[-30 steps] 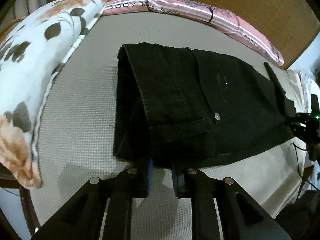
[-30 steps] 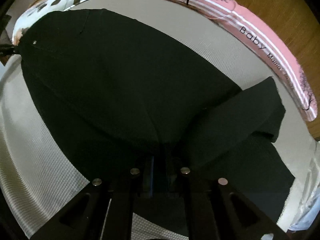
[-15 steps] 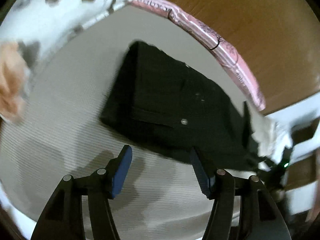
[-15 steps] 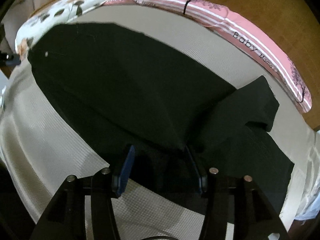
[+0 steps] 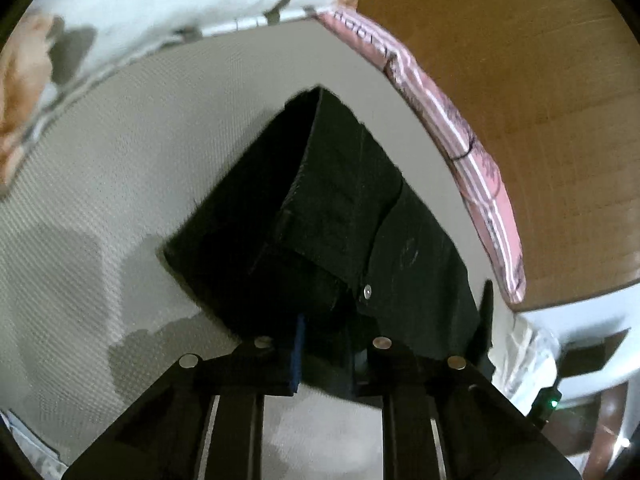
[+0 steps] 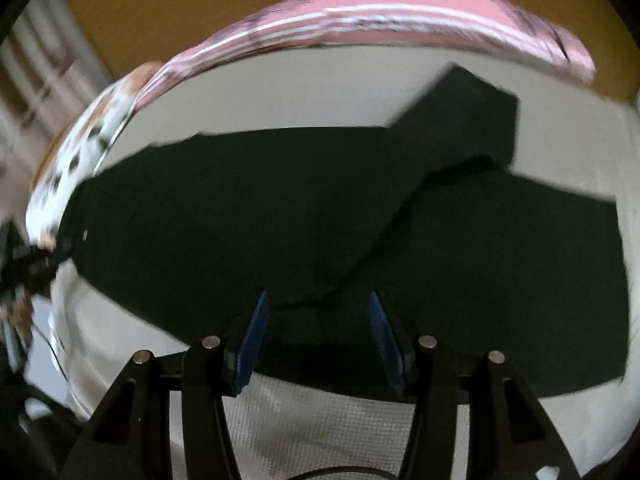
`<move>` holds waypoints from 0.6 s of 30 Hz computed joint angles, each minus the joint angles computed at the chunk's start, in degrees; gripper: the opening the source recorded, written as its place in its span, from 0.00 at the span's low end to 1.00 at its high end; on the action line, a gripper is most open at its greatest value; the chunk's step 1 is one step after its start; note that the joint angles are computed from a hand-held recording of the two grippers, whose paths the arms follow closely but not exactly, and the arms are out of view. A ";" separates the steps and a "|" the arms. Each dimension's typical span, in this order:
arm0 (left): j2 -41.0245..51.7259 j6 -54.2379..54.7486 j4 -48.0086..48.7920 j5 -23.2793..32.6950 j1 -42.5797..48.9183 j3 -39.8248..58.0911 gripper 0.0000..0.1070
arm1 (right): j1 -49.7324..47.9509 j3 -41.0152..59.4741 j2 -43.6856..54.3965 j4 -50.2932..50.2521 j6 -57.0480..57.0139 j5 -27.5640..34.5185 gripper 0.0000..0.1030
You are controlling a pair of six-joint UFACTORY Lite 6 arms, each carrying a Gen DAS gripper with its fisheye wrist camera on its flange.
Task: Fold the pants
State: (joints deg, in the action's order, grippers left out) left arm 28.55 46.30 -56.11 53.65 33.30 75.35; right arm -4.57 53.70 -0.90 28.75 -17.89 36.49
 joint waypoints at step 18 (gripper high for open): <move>5.18 -4.89 5.85 -1.50 -2.75 5.88 0.15 | -9.36 20.75 25.87 22.37 -5.38 3.22 0.08</move>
